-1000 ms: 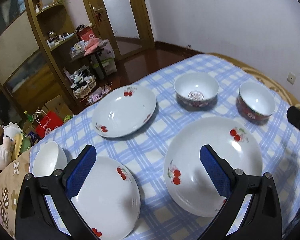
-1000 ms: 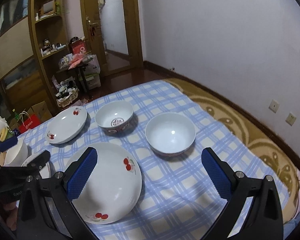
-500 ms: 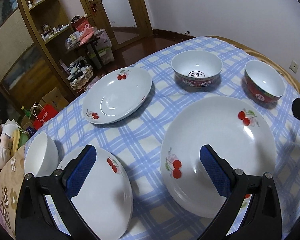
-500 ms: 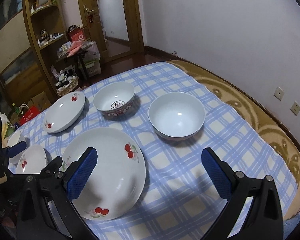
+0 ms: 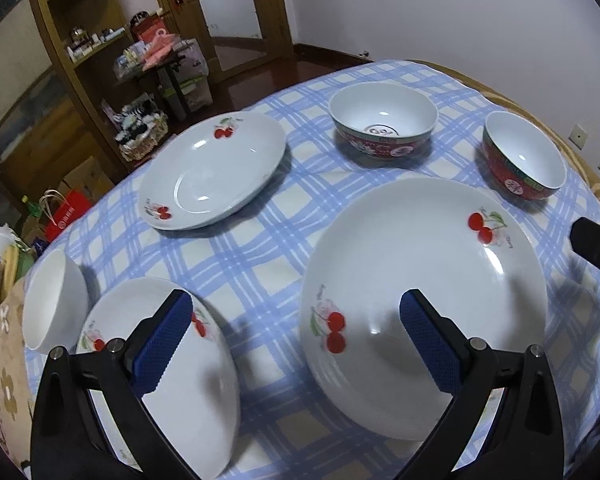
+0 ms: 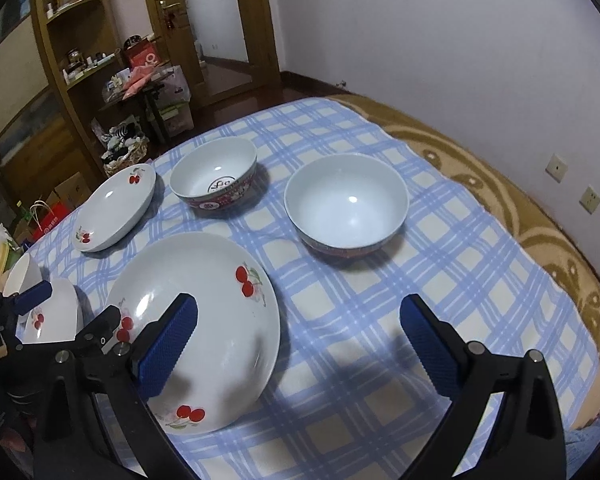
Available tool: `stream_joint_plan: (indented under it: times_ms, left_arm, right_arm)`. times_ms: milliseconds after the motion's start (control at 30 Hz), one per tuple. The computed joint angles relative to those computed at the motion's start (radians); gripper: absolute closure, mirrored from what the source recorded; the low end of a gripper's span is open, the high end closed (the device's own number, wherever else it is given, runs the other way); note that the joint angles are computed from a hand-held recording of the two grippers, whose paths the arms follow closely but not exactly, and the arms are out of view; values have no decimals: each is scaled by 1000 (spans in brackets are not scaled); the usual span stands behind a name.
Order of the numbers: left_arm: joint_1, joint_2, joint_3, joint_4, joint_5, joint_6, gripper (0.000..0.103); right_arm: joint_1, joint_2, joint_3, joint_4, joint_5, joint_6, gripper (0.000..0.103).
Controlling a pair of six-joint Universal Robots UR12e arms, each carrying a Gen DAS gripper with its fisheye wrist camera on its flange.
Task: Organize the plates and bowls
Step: 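Move both grippers forward toward the cherry-print plates, then close left gripper on a cherry plate rim while right gripper grips another plate rim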
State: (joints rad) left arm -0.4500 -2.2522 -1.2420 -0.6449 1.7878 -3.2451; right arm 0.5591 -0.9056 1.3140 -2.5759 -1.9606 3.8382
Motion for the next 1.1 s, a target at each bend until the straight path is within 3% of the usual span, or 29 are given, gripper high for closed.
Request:
stream_joint_plan:
  times_ms: [167,300,467,533,733,1100]
  left_arm:
    - [-7,-5,2,10,13,42,1]
    - [-1,-4,0,-1,-26,17,3]
    - [11,-3,4,-37,-98,14,32]
    - [20,0,-4,-40,-150,-13,55]
    - [28,4,-15,-25,-183,-56,62]
    - [43,0,-11,-18,-226,-100,62]
  right_arm:
    - [-8,-2,11,-10,40,9,10]
    - [-18,1,8,6,91,4,29]
    - [-31,12,-1,23,161,0,47]
    - [-33,17,-5,28,179,4,50]
    - [-41,27,-12,43,198,36,50]
    - [-43,46,-35,70,223,22,50]
